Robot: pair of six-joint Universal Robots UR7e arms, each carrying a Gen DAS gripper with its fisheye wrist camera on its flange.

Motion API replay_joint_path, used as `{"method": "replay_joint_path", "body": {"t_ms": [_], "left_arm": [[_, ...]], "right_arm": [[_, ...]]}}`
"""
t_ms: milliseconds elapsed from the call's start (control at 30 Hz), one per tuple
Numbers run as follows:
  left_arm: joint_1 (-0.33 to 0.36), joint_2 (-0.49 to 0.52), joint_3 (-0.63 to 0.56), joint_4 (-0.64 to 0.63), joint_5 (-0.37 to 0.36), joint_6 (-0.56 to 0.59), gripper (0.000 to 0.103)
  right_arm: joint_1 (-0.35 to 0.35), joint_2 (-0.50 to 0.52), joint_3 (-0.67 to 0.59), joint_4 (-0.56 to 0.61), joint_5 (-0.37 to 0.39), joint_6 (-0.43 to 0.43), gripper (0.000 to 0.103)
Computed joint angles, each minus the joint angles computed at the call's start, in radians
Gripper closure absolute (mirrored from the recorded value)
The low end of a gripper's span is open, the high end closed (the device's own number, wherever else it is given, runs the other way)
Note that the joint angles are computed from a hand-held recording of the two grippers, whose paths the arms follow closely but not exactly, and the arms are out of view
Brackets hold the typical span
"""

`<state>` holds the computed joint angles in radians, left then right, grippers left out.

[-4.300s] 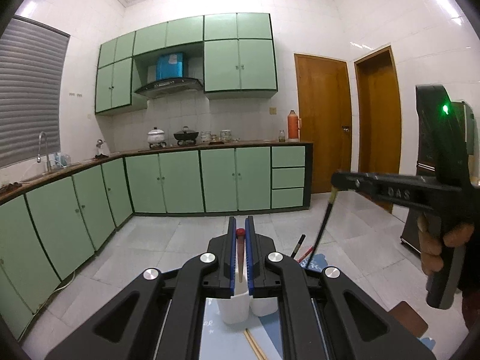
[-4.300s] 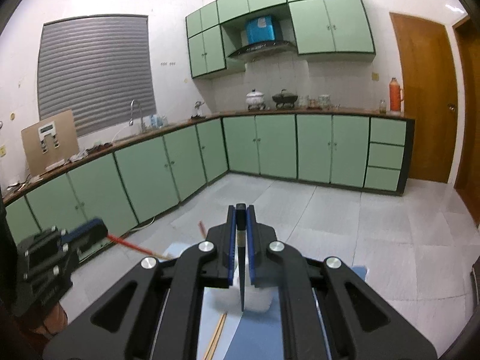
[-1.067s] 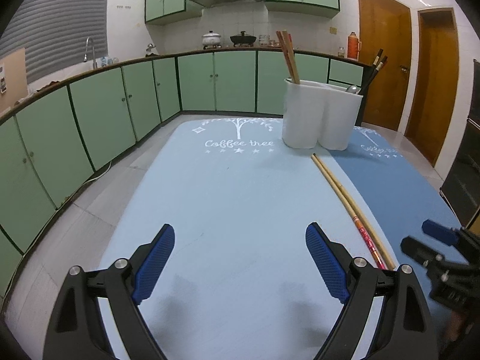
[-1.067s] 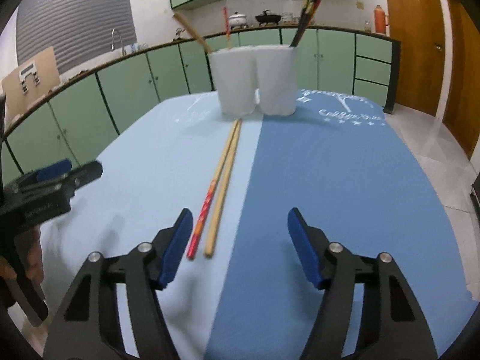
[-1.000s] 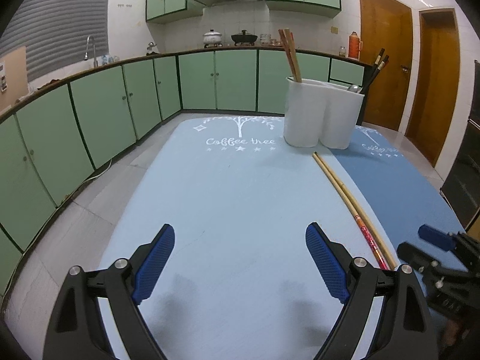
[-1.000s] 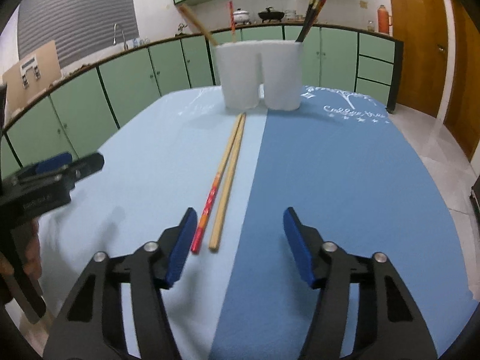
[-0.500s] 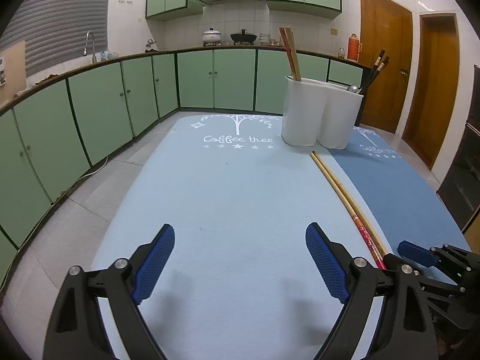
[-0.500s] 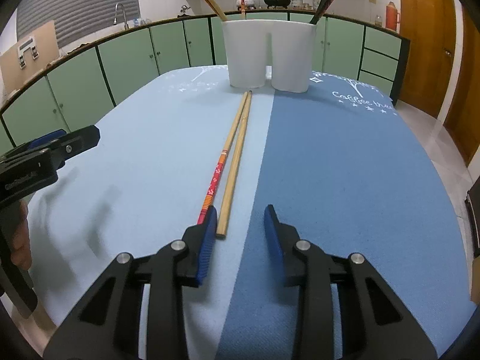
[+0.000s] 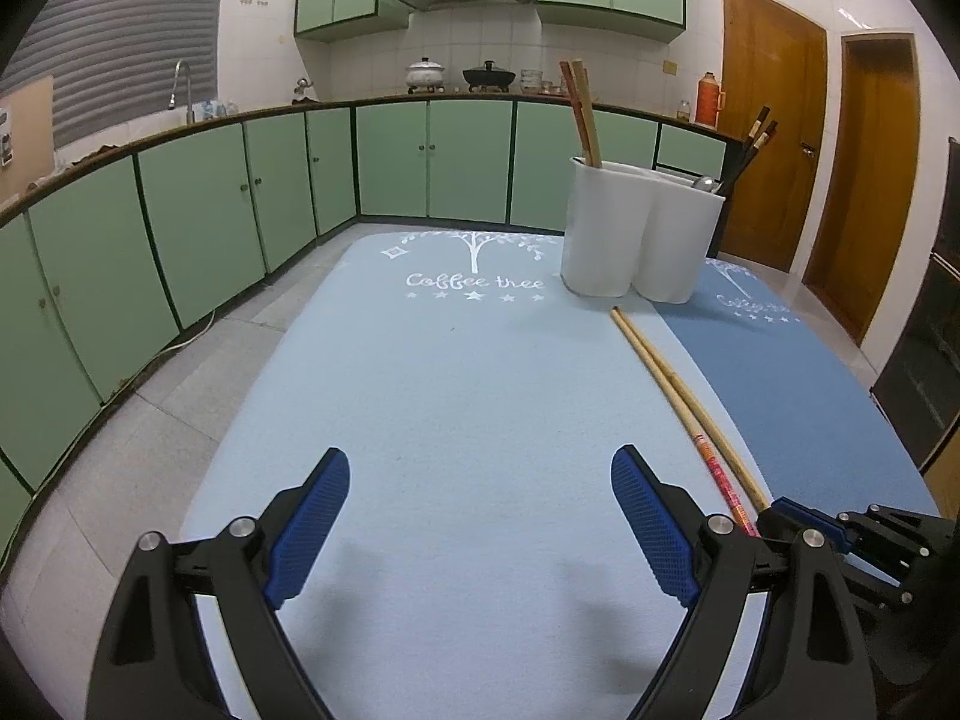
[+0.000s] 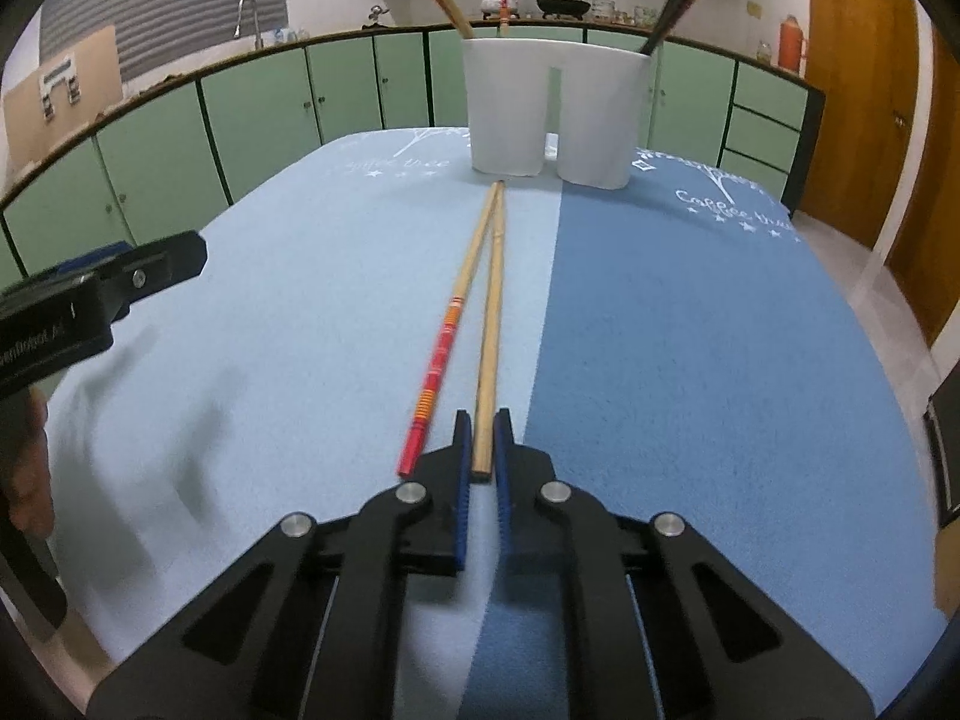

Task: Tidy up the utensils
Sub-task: 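Close the right tool on the plain wooden chopstick, then close the left tool on the last red-patterned chopstick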

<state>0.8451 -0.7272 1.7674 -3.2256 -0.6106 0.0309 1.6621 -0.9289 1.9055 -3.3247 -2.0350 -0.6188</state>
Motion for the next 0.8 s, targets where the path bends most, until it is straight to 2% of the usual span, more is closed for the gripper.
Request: {"method": "replay_joint_path", "body": {"t_ms": [400, 800], "left_arm": [[-0.030, 0.036, -0.021, 0.043, -0.034, -0.035, 0.016], [-0.061, 0.117, -0.056, 0.077, -0.062, -0.127, 0.021]], "right_arm": [[-0.040, -0.071, 0.012, 0.016, 0.014, 0.119, 0.097], [-0.084, -0.129, 0.020, -0.015, 0.025, 0.134, 0.097]]}}
